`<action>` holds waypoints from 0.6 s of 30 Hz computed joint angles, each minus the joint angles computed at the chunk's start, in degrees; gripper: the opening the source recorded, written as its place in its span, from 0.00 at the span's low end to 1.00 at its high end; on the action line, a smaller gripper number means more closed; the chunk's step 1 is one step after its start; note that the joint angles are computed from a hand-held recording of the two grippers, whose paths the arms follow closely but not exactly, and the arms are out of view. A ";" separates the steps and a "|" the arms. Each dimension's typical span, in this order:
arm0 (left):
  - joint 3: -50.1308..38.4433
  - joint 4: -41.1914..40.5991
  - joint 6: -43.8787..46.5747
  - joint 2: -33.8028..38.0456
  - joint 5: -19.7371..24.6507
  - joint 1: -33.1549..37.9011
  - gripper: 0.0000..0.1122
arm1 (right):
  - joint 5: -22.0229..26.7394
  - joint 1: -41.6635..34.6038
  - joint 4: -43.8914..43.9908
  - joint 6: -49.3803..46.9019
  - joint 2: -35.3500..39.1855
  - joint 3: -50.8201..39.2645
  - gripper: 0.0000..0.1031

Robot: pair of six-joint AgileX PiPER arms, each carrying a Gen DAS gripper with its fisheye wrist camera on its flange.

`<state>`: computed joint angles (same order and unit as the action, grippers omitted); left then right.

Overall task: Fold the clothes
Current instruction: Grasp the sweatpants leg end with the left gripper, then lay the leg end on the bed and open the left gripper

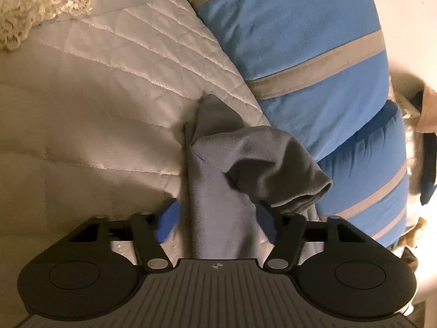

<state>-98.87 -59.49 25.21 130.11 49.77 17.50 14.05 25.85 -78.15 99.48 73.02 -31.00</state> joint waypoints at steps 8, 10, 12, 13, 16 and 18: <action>5.87 9.56 -8.79 -6.63 -9.00 -3.24 0.02 | 1.94 0.14 1.18 -0.47 0.55 0.24 1.00; 8.53 13.86 -12.67 -9.73 -10.83 -3.57 0.02 | 2.28 0.27 1.87 -0.91 0.04 0.64 1.00; 10.77 18.29 -16.67 -12.49 -11.60 -3.46 0.02 | 3.17 0.98 2.24 -1.09 -0.77 0.99 1.00; 11.83 20.35 -18.38 -13.89 -11.67 -3.22 0.02 | 3.67 1.41 2.29 -1.04 -1.18 1.16 1.00; 14.91 25.11 -22.06 -17.70 -11.77 -2.06 0.02 | 4.74 2.51 2.69 -1.24 -2.24 1.42 1.00; 16.92 28.15 -24.45 -19.64 -11.95 -1.17 0.02 | 5.59 3.23 3.48 -1.79 -2.86 1.41 1.00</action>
<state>-81.95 -31.33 0.76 110.47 37.82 16.33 19.64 29.08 -74.67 97.69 70.15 -29.60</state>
